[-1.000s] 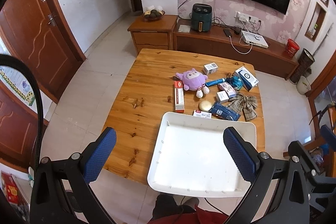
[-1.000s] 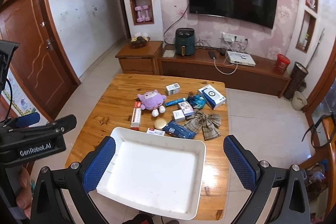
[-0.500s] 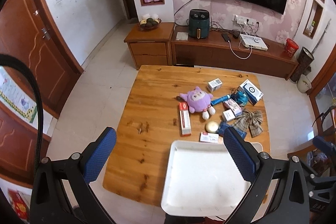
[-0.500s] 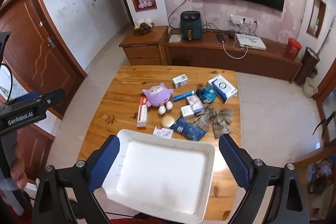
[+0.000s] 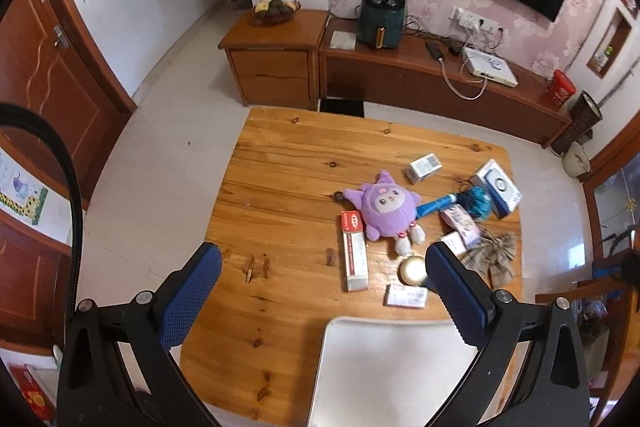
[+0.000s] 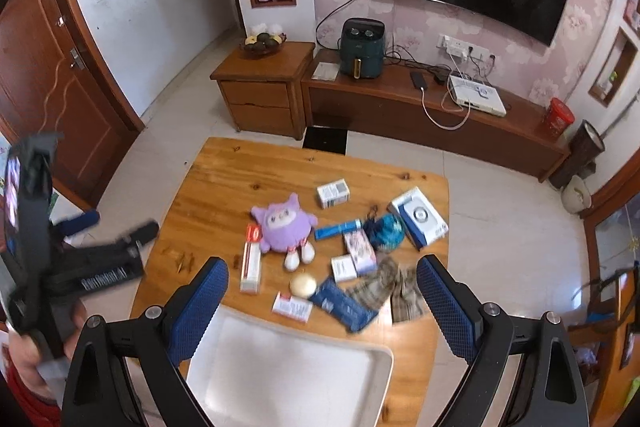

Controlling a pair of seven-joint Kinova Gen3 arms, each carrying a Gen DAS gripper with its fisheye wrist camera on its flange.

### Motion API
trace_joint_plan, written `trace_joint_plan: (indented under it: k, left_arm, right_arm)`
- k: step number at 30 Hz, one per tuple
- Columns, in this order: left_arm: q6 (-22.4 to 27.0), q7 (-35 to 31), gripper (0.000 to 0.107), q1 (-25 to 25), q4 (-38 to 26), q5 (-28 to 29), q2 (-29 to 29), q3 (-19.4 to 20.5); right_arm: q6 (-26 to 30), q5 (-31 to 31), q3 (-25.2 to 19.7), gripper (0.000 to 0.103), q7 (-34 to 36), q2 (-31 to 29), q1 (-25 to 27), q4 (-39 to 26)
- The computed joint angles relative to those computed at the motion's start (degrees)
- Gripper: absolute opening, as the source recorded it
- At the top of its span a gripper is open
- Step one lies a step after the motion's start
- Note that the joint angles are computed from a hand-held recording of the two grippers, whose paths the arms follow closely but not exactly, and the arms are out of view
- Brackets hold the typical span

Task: Organize objects
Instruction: 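Grasp the red-and-white ointment box with the left tool while the right tool grasps the purple plush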

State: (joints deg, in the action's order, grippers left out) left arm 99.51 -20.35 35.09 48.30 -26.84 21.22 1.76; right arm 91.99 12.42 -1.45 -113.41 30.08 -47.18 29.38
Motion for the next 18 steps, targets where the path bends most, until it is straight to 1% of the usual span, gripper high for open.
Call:
trace_joint_plan:
  k: [1, 2, 4, 5, 6, 7, 10, 12, 14, 16, 18]
  left_arm:
    - [-1.4, 0.1, 0.102, -1.0, 1.6, 0.9, 0.1, -0.1]
    - [-2.5, 0.1, 0.102, -2.2, 2.8, 2.0, 0.5, -0.1]
    - [-5.8, 0.5, 0.102, -4.1, 6.1, 3.9, 0.9, -0.1]
    - [-7.1, 0.8, 0.102, -5.0, 7.5, 4.6, 1.5, 0.3]
    - [-7.4, 1.8, 0.102, -5.0, 7.7, 5.4, 2.6, -0.5]
    - [-8.2, 1.9, 0.102, -5.6, 8.4, 5.8, 3.4, -0.3]
    - [-11.0, 1.1, 0.102, -7.1, 10.3, 7.4, 5.9, -0.3]
    - [-12.6, 0.9, 0.101, -8.0, 11.1, 9.1, 7.8, -0.4]
    - [-15.8, -0.1, 0.101, -9.6, 13.4, 11.4, 8.3, -0.2]
    - [-17.6, 1.0, 0.101, -10.4, 14.4, 13.4, 9.2, -0.5]
    - [-18.9, 1.4, 0.1, -11.4, 15.1, 14.6, 10.2, -0.3]
  right_arm:
    - [0.4, -0.3, 0.4, 0.096, 0.6, 1.9, 0.3, -2.1]
    - [-0.2, -1.0, -0.2, 0.096, 0.8, 3.7, 1.3, -3.5]
    - [-1.5, -2.8, -0.1, 0.096, 0.4, 6.1, 2.7, -4.5]
    - [-3.2, -4.0, -0.5, 0.096, -0.1, 7.4, 3.7, -4.0]
    - [-4.4, -4.7, -0.6, 0.096, -0.4, 8.4, 4.3, -3.8]
    - [-5.5, -5.5, -0.7, 0.096, -0.6, 9.5, 4.8, -3.6]
    - [-9.3, -7.6, -1.2, 0.096, -0.9, 12.6, 6.2, -2.3]
    - [-8.6, -8.8, -1.1, 0.096, -1.3, 16.3, 6.6, -4.9]
    - [-8.1, -10.9, -1.8, 0.096, -1.5, 20.0, 7.7, -7.7]
    - [-6.6, -12.5, -1.8, 0.096, -1.8, 23.9, 8.2, -11.9]
    - [-6.2, -14.2, -2.2, 0.096, -1.9, 27.0, 8.9, -14.5]
